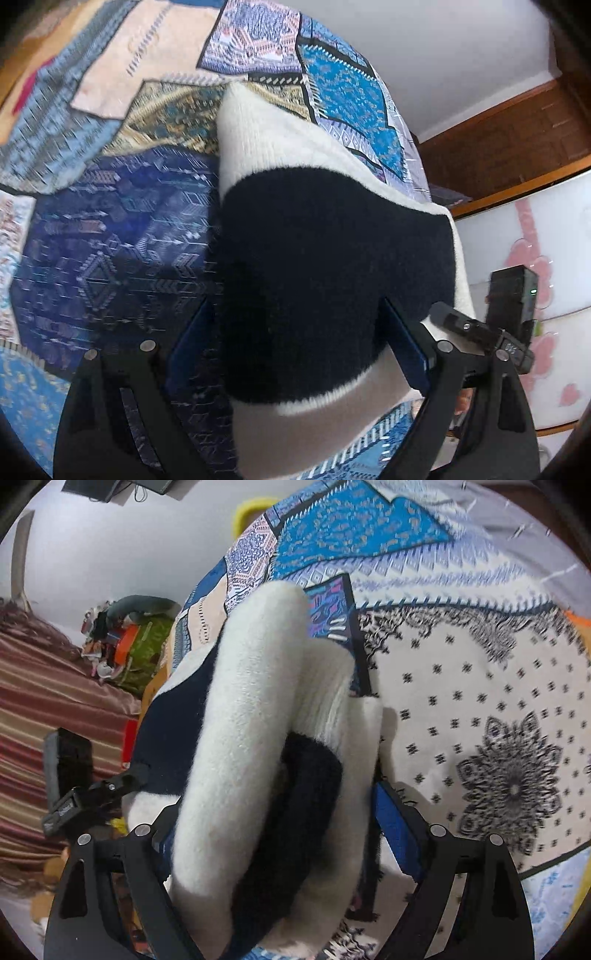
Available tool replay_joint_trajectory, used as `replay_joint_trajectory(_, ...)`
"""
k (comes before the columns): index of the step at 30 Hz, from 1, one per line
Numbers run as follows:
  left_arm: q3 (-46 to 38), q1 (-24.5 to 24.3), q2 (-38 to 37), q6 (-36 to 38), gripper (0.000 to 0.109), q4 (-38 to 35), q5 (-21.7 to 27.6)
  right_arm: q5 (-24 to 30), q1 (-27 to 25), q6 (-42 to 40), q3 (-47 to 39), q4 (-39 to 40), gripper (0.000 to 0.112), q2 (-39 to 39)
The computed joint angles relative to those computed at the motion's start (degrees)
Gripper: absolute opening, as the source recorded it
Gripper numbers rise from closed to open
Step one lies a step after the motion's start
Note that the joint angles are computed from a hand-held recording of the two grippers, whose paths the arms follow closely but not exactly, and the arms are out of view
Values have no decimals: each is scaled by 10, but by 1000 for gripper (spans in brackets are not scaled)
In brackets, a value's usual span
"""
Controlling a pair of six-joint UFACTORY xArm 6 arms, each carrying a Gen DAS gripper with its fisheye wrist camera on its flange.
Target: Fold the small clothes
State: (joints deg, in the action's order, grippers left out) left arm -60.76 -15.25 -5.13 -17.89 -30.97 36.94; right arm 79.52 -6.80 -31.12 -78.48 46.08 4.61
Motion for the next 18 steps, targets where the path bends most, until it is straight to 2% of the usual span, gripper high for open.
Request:
replay_joint_trajectory(6, 0, 10, 18, 67, 91, -133, 5, 2, -5, 1, 13, 25, 89, 2)
replay_joint_trajectory(8, 3, 10, 17, 91, 84, -167, 0, 0, -4, 0, 16, 28, 87, -1)
replay_joint_trajectory(13, 3, 5, 8, 88, 75, -150, -4, 19, -6, -13, 5, 24, 58, -8)
replay_joint_trajectory(18, 10, -4, -21, 62, 67, -106, -12, 5, -4, -33, 12, 17, 44, -32)
